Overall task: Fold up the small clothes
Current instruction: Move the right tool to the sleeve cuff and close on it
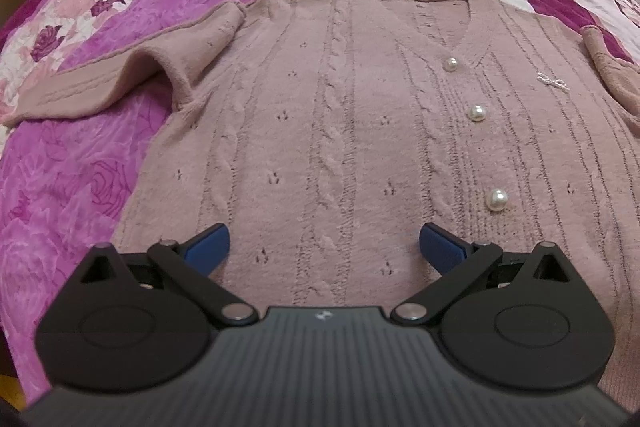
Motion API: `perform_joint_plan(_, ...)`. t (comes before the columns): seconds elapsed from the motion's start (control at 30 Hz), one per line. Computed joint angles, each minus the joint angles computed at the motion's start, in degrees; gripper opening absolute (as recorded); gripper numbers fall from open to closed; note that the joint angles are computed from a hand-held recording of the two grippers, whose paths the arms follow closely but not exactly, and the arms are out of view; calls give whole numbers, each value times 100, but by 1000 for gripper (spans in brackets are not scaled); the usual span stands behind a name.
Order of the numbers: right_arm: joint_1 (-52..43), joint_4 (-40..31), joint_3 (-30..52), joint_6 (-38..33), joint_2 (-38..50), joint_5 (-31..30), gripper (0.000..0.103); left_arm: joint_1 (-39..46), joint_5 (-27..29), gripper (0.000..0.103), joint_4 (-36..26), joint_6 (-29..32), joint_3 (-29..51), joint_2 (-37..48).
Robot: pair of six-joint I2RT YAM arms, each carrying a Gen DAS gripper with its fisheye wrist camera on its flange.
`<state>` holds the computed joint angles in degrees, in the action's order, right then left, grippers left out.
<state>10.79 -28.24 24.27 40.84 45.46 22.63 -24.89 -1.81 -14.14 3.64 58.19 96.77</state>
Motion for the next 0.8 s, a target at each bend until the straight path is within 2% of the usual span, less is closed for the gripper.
perform_joint_plan(0.17,-952,-62,-25,-604,-386,-544,103,-94,-48,103,-137,-84,150,65)
perform_joint_plan(0.43,-2451,16,3,-1501,-489,-1423,103,-270,-174,103,-369,-232,404,150)
perform_joint_plan(0.8,-4264,536,178,-2512,205,-2358,103,-604,-402,103,-517,-321,656,309)
